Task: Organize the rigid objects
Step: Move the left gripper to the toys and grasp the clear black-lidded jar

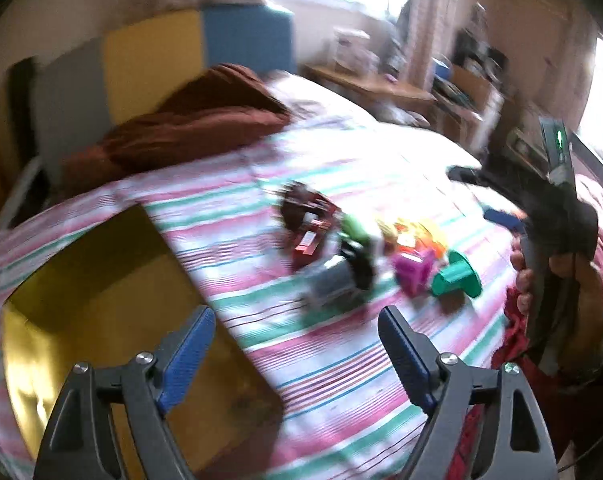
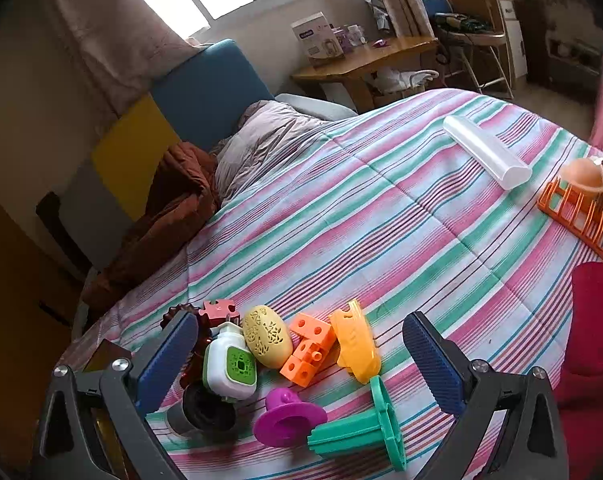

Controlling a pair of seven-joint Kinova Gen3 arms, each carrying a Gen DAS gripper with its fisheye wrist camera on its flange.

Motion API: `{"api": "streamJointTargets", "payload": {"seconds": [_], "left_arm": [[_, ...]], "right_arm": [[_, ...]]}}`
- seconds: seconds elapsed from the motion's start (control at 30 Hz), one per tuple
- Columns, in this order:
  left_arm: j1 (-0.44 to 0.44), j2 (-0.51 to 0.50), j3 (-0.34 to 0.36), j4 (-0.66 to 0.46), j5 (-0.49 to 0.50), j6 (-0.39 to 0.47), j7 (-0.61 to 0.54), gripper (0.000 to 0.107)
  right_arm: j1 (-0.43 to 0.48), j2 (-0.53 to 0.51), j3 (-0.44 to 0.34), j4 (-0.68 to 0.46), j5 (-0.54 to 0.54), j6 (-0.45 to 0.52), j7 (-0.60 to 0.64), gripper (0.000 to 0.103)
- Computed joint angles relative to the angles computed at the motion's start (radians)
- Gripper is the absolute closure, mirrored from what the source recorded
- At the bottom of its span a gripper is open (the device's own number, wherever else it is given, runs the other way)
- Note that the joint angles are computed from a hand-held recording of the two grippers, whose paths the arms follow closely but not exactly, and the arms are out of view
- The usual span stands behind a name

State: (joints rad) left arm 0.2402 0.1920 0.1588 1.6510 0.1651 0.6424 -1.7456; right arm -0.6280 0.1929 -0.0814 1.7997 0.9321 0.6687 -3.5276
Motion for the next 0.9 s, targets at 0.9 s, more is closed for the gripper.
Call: {"api": "streamJointTargets", "payload": {"seconds": [0.9], "left_arm": [[0.163, 0.264, -0.023, -0.245, -0.210, 0.112, -0.021, 0.058]], "right_arm": [[0.063, 0.007, 0.011, -0.002, -0.152, -0.067, 0.107, 0.000]]}}
